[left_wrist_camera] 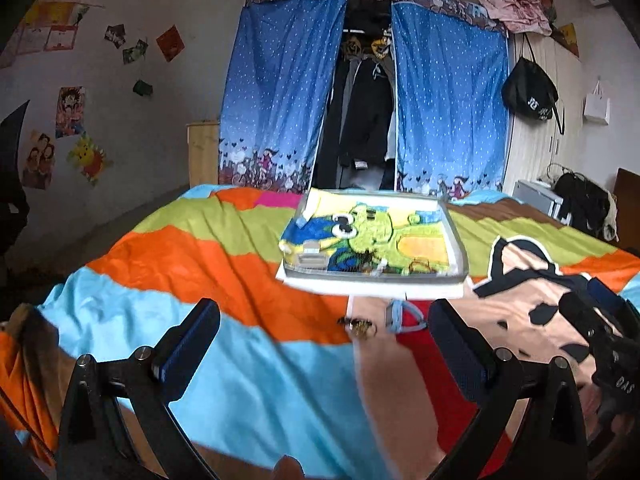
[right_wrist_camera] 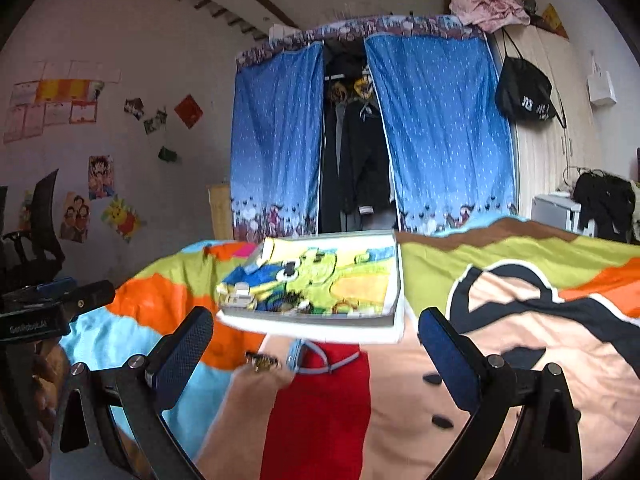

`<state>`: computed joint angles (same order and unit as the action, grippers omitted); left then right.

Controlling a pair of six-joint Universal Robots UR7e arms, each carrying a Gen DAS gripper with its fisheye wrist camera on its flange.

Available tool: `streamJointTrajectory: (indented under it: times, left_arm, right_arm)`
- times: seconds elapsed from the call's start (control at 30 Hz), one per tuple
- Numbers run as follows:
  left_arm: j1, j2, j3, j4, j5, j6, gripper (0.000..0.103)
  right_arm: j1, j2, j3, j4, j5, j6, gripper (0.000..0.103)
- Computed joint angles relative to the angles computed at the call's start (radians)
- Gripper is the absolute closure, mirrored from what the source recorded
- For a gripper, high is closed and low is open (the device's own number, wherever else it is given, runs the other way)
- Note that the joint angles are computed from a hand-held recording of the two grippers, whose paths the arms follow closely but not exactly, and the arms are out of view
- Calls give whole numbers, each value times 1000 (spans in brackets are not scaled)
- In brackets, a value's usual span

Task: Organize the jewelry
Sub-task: 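Withdraw both grippers from the tray back over the blanket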

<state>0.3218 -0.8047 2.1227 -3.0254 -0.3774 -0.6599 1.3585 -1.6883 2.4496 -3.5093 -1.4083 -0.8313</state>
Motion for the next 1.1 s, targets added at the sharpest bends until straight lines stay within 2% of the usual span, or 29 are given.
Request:
streamJointTrajectory:
  times: [0.13,0.2,0.33,0.4,0.5,0.77,0.93,1.1]
  left_arm:
    - [-22,-27,37,145,-1,-145,1]
    - [-27,-39,50,226,-5,-222,1]
    - [-20,-61,60,363,-46,-343,1]
    - [-12,-68,49,465,-66,-412,1]
    - [2,-67,41,506,-94,-445,1]
    - [36,-67,25,525,-115,-441,1]
    - [69,-57,5,488,-138,-382,1]
    - [111,-37,-29,441,-153,-287,1]
  right_arm:
    - [12,-10,22,9,-62,14,0]
    - [37,3,15,38,-144,27,0]
    - [67,38,-6,80,-256,33,0]
    - [76,51,-12,91,-284,32,0]
    - [76,59,-14,104,-304,29,0]
    - [85,79,-42,156,-359,64,0]
    - [89,91,-71,213,-401,103,0]
    - [76,95,-123,338,-416,182,0]
